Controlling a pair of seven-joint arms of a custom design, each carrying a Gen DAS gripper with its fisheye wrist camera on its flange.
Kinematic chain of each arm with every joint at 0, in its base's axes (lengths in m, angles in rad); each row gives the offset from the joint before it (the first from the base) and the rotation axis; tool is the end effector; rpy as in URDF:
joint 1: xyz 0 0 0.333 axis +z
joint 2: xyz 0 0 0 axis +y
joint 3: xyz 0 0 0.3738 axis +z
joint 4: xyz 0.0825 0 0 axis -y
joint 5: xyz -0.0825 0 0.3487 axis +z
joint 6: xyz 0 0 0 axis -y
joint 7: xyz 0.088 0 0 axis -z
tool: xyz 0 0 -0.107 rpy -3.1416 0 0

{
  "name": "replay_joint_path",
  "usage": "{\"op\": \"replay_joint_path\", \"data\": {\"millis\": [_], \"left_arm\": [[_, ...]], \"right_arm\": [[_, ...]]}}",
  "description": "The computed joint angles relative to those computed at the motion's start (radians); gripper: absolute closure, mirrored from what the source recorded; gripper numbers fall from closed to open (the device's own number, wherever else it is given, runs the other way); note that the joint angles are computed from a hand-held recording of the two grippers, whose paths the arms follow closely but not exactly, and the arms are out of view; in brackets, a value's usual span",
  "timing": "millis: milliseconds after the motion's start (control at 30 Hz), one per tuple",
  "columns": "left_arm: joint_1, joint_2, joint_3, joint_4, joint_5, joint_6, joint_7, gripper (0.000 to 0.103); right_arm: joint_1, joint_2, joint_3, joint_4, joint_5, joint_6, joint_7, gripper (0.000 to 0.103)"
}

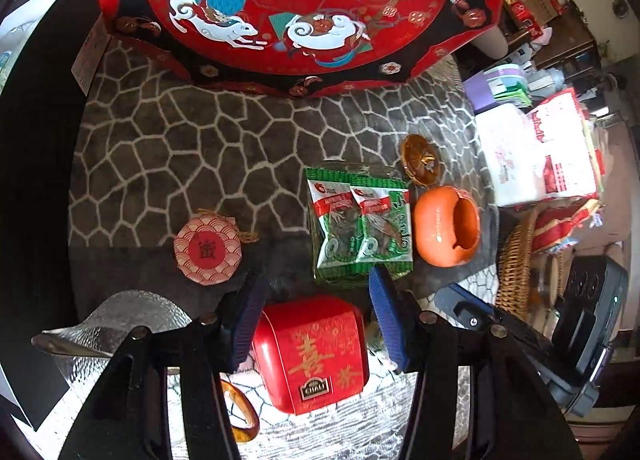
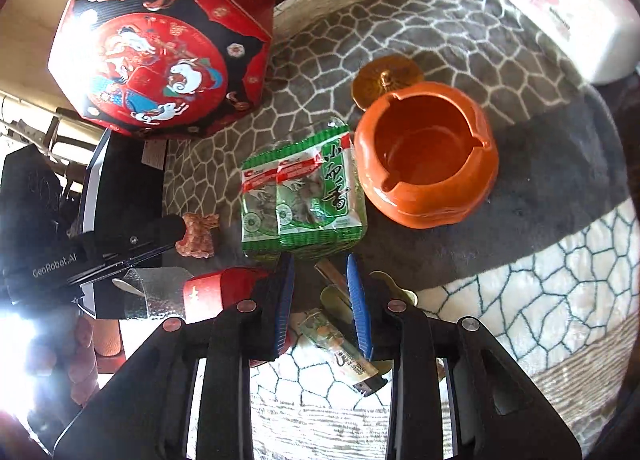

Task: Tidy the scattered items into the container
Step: 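Grasp the two green snack packets with the left gripper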

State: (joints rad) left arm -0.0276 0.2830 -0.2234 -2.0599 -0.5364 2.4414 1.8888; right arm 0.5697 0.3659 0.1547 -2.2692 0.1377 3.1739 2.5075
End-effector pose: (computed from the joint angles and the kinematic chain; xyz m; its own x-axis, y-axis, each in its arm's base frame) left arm 0.5723 -0.1387 0.3909 -0.1726 -0.9006 0.3988 -0.9825 0.1286 -0.1348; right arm 0.4481 0.3712 0.3421 -0.2745 -0.8345 -0.4777 -0.8908 0.4078 -0.2004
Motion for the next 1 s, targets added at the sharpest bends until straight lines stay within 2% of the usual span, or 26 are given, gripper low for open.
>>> {"op": "replay_joint_path", "data": {"millis": [167,267,400,500,567,600,633,667,800,867,1000], "left_arm": [[-0.030,0.073,-0.002,0.058,0.052,0.011,-0.085,0.050],[-0.051,0.096,0.002,0.064,0.102,0.037,-0.134,0.050],[-0.033,0.132,-0.021,0.077,0.091,0.036,-0.151,0.050],[-0.033,0.156,-0.029,0.087,0.093,0.037,-0.158,0.050],[-0.035,0.152,-0.037,0.078,0.098,0.073,-0.154,0.052],[-0.030,0.155,-0.042,0.082,0.091,0.069,-0.152,0.052],[-0.025,0.158,-0.047,0.083,0.084,0.069,-0.149,0.058],[-0.020,0.163,-0.052,0.089,0.081,0.055,-0.141,0.069],[-0.038,0.156,-0.046,0.076,0.106,0.091,-0.152,0.069],[-0.038,0.152,-0.050,0.067,0.106,0.110,-0.149,0.069],[-0.027,0.136,-0.062,0.053,0.089,0.131,-0.131,0.069]], "right_arm": [[-0.018,0.056,0.014,-0.021,0.019,0.117,0.009,0.076],[-0.057,0.094,0.052,-0.036,0.025,0.204,0.025,0.076],[-0.081,0.145,0.074,-0.052,0.014,0.334,0.057,0.077],[-0.100,0.173,0.086,-0.049,-0.015,0.388,0.079,0.077],[-0.100,0.177,0.081,-0.043,-0.027,0.393,0.086,0.078],[-0.106,0.184,0.087,-0.039,-0.038,0.400,0.090,0.082],[-0.116,0.191,0.094,-0.031,-0.054,0.397,0.094,0.083],[-0.106,0.192,0.086,-0.021,-0.057,0.379,0.089,0.084],[-0.024,0.173,0.010,0.013,-0.020,0.287,0.035,0.085],[-0.012,0.168,0.002,0.019,-0.007,0.272,0.023,0.085],[0.052,0.144,-0.052,0.028,0.035,0.245,-0.014,0.086]]}}
